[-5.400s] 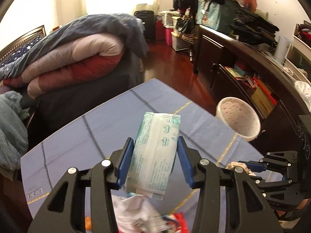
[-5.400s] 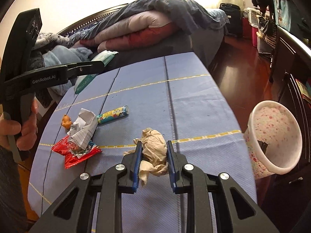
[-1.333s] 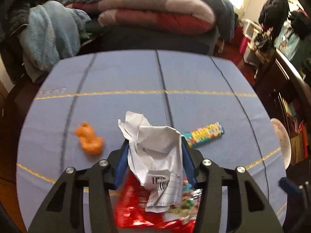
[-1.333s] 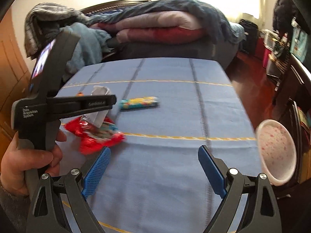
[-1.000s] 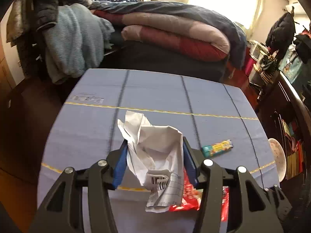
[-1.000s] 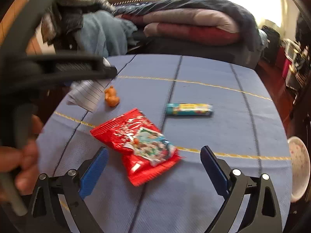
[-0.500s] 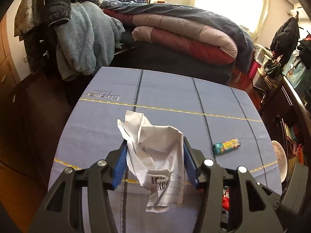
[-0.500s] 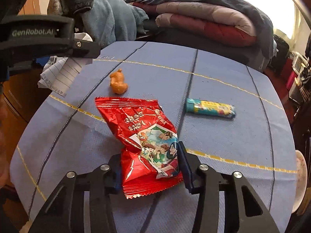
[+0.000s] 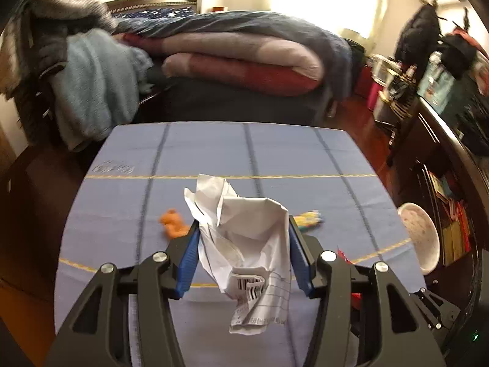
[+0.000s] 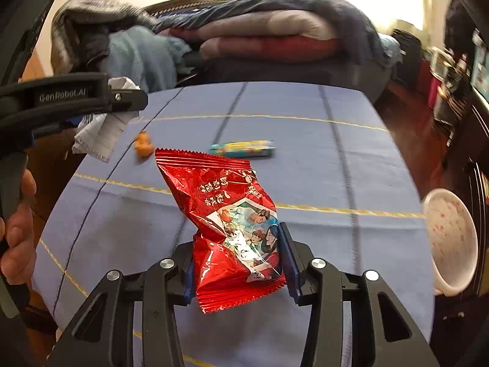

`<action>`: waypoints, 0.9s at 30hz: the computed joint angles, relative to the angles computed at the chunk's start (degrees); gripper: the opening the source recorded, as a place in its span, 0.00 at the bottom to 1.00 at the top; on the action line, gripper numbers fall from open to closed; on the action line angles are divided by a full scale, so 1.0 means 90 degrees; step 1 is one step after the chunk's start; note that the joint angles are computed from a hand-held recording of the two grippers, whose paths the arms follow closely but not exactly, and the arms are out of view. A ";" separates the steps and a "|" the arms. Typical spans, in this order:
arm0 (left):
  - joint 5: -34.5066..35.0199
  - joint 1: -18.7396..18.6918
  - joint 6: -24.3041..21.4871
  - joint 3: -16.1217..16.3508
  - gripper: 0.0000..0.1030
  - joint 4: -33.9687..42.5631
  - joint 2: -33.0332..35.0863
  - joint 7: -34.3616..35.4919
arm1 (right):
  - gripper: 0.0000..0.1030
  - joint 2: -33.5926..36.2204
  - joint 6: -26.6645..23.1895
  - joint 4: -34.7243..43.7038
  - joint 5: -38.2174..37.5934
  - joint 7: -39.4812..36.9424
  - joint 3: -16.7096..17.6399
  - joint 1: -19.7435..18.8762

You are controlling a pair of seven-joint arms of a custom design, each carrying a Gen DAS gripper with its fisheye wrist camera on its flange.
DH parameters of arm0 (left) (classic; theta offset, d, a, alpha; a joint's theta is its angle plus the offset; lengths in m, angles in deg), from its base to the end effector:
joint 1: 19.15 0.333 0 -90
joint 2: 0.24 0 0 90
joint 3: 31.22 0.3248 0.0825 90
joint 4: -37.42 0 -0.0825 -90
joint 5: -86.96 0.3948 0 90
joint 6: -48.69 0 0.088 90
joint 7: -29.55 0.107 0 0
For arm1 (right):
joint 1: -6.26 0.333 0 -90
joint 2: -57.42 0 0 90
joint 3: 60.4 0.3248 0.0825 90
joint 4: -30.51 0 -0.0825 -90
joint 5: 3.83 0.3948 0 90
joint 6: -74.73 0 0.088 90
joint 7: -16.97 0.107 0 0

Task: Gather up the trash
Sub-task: 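Carry the white paper and red snack bag over the wastebasket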

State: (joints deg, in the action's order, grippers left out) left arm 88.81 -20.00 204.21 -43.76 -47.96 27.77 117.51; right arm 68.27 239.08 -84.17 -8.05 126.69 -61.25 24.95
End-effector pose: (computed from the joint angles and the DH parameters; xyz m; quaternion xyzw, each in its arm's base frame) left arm 0.7426 -0.1424 0.4865 -0.6043 0.7078 -0.3091 0.1958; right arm 0.6144 0.2026 0.4459 -0.6775 0.6559 -0.1668 0.2880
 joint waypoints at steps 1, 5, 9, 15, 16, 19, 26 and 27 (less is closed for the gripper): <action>0.0007 -0.0028 0.0012 -0.0048 0.51 0.0002 -0.0001 0.0049 | 0.44 -0.0118 0.0052 -0.0149 -0.0064 0.0125 -0.0077 0.0001; 0.0002 -0.0174 0.0007 -0.0213 0.51 0.0082 0.0028 0.0268 | 0.45 -0.0366 0.0148 -0.0457 -0.0298 0.0533 -0.0224 -0.0128; -0.0027 -0.0363 -0.0049 -0.0378 0.51 0.0259 0.0127 0.0556 | 0.45 -0.0636 0.0267 -0.0809 -0.0645 0.1076 -0.0324 -0.0363; -0.0059 -0.0732 -0.0301 -0.0551 0.52 0.0799 0.0485 0.0936 | 0.46 -0.0961 0.0413 -0.1242 -0.1240 0.1879 -0.0364 -0.0813; -0.0063 -0.0805 -0.0355 -0.0581 0.52 0.0917 0.0568 0.1009 | 0.46 -0.1012 0.0425 -0.1307 -0.1368 0.2036 -0.0365 -0.0907; -0.0016 -0.1061 -0.0484 -0.0591 0.51 0.1264 0.0815 0.1147 | 0.46 -0.1118 0.0463 -0.1452 -0.1614 0.2365 -0.0329 -0.1178; -0.0042 -0.1620 -0.1116 -0.0683 0.52 0.2587 0.1667 0.1608 | 0.46 -0.1276 0.0463 -0.1715 -0.2455 0.3461 -0.0323 -0.1802; -0.0036 -0.1722 -0.1233 -0.0672 0.52 0.2828 0.1819 0.1658 | 0.46 -0.1300 0.0475 -0.1763 -0.2512 0.3538 -0.0327 -0.1871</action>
State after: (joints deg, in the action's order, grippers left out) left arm 88.49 -35.50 193.11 -49.81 -22.51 44.15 132.44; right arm 56.57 243.36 -100.03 -30.65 158.54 -64.20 8.11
